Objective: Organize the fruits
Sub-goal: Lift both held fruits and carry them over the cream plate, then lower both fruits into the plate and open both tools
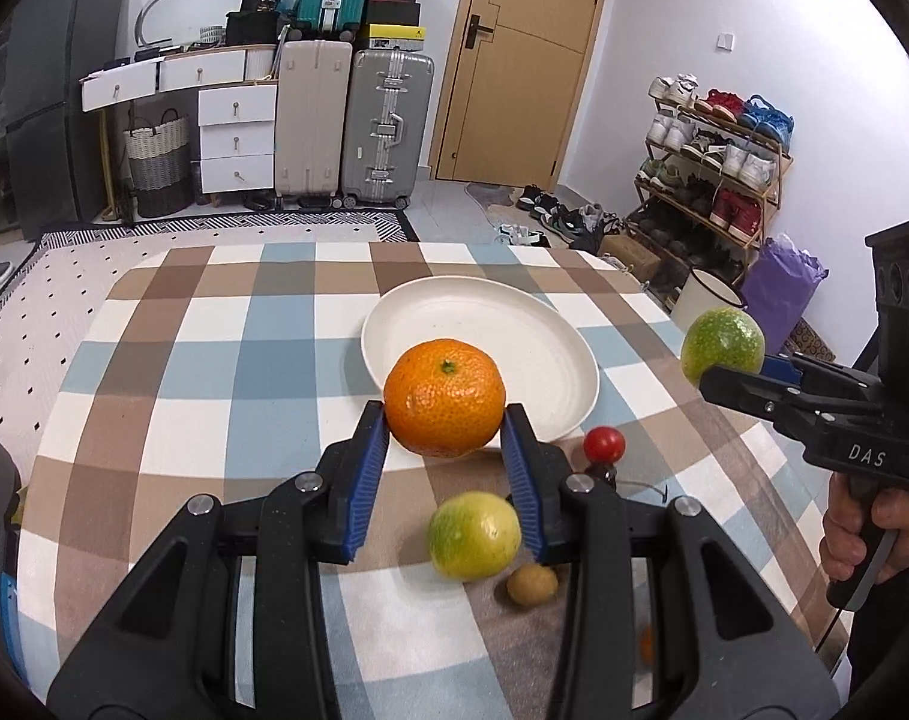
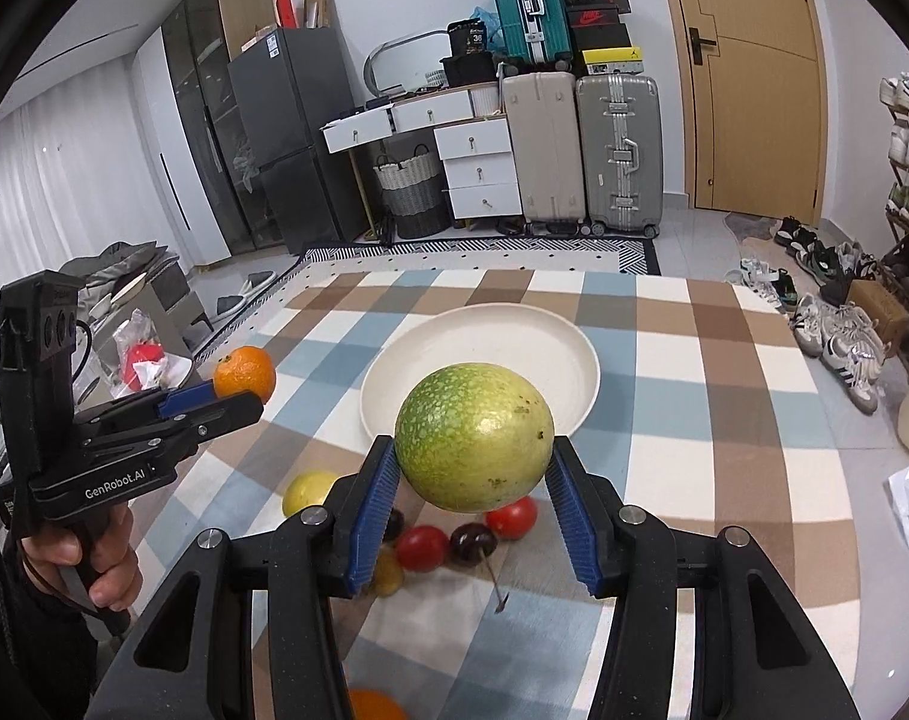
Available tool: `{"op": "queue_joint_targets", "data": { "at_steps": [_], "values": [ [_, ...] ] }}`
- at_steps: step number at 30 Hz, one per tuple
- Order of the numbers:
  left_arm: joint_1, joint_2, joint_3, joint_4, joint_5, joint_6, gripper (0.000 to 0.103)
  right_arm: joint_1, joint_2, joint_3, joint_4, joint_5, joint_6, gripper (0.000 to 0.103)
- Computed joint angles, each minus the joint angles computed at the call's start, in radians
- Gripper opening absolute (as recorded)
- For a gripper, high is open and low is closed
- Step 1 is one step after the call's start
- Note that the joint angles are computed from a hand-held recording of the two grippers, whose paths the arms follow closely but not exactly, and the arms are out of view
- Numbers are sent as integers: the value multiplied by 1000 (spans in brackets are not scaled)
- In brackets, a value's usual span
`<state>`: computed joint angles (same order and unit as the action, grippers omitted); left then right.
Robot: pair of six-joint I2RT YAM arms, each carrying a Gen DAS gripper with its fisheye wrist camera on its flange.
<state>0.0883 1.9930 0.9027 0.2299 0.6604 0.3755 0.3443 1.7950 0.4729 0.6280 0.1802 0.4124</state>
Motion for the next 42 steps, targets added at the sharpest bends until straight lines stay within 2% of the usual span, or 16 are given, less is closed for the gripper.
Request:
{"op": "queue_joint_targets", "data": {
  "at_steps": [8, 17, 36, 42],
  "values": [
    [-73, 70, 80, 20, -57, -31, 36, -52, 29, 55, -26, -36, -18, 51],
    [-141, 193, 189, 52, -116, -51, 36, -87, 153, 152, -33, -91, -27, 51],
    [-231, 436, 467, -70, -267, -36, 36, -138, 393, 389, -123, -157, -47, 51],
    [-239, 480, 530, -114, -278, -37, 36, -149, 444, 450, -163, -171, -53, 51]
  ]
}}
